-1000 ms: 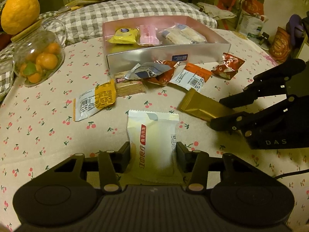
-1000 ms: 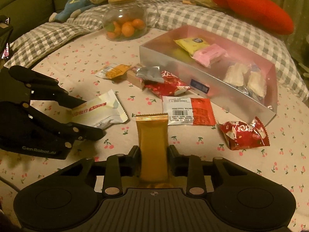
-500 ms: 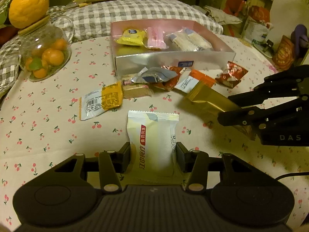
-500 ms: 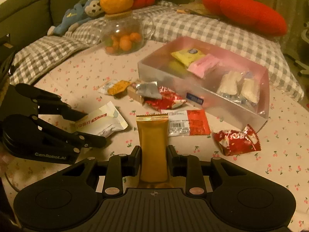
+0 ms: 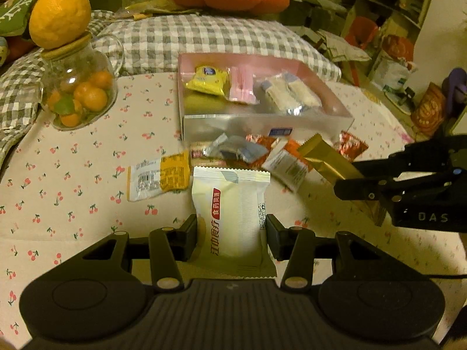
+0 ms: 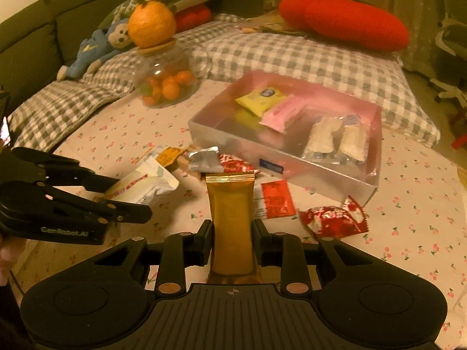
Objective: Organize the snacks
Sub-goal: 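Carry the gold bar and white pastry packet into the box and open both tools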
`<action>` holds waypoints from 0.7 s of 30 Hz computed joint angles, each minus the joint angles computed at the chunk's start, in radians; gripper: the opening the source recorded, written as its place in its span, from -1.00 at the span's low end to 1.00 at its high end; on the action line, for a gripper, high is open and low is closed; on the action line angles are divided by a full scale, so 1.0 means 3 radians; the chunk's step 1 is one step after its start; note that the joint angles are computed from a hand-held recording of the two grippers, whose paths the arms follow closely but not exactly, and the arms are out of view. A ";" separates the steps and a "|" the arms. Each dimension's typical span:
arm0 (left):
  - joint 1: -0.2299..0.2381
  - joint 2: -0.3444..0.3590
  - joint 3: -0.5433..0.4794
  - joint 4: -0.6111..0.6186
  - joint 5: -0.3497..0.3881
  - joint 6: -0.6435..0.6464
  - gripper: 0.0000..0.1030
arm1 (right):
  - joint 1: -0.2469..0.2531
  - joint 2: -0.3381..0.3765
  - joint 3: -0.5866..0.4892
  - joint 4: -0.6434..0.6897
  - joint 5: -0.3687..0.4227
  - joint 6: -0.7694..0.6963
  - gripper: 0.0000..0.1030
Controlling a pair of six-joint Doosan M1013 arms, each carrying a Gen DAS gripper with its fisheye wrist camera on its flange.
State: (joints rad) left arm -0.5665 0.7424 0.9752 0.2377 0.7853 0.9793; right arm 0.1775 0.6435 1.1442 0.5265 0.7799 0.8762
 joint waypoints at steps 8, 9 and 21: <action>-0.0010 0.0064 -0.0181 0.0081 0.0023 -0.0101 -0.14 | -0.0060 0.0054 -0.0140 0.0014 -0.0030 0.0268 -0.48; -0.0008 0.0081 -0.0218 0.0098 0.0032 -0.0087 -0.14 | -0.0068 0.0067 -0.0171 -0.0004 -0.0044 0.0321 -0.48; 0.0044 0.0493 -0.1028 0.0135 0.0364 0.0062 -0.14 | -0.0107 0.0339 -0.0656 -0.0102 -0.0011 0.0754 -0.48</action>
